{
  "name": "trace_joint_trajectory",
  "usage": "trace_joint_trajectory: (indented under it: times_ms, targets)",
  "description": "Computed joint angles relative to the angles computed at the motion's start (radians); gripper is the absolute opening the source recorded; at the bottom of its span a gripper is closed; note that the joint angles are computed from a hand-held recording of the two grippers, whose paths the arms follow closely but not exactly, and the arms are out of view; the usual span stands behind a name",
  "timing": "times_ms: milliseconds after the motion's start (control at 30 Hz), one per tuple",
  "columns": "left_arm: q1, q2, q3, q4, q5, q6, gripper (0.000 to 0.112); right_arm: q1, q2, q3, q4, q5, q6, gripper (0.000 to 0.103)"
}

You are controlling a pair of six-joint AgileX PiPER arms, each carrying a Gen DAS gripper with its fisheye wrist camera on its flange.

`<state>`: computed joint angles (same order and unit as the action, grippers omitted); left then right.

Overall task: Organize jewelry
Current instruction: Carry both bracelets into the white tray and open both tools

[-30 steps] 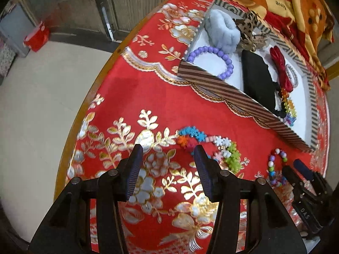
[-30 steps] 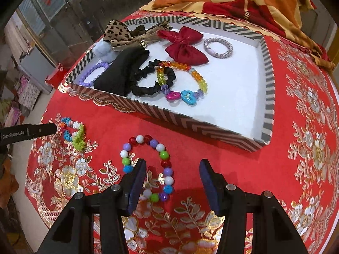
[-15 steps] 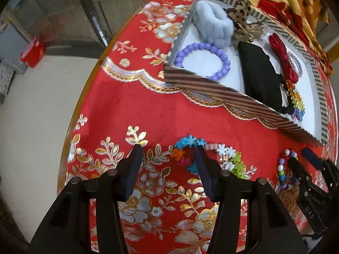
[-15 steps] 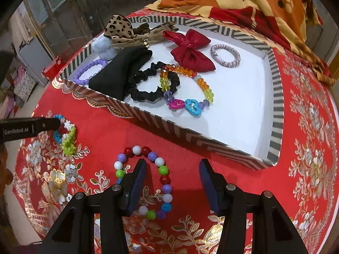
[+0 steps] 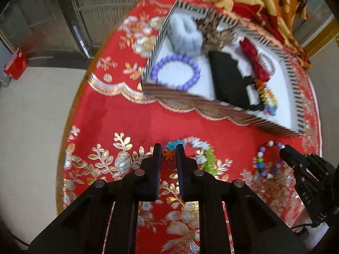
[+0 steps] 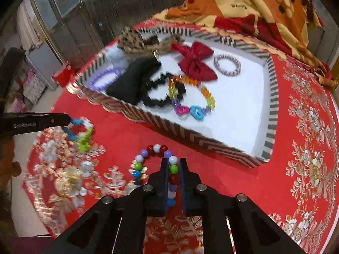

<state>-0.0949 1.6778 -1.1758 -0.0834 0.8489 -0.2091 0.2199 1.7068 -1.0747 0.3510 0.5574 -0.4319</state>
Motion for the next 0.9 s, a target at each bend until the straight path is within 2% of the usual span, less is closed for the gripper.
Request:
trace_joint_trajectory:
  times_ms: [167, 467, 700, 900]
  targets:
    - [-0.008, -0.068, -0.035, -0.008, 0.044, 0.009, 0.012, -0.036, -0.066, 0.003, 0.102, 0.047, -0.075, 0.009]
    - [-0.046, -0.128, -0.158, 0.005, 0.131, 0.004, 0.012, -0.072, -0.152, -0.029, 0.105, 0.097, -0.078, 0.009]
    - [-0.14, -0.064, -0.334, 0.039, 0.185, -0.019, 0.012, -0.134, -0.171, -0.088, 0.085, 0.14, -0.069, 0.009]
    - [-0.235, 0.031, -0.461, 0.07, 0.202, -0.033, 0.012, -0.183, -0.088, -0.215, 0.053, 0.196, -0.054, 0.009]
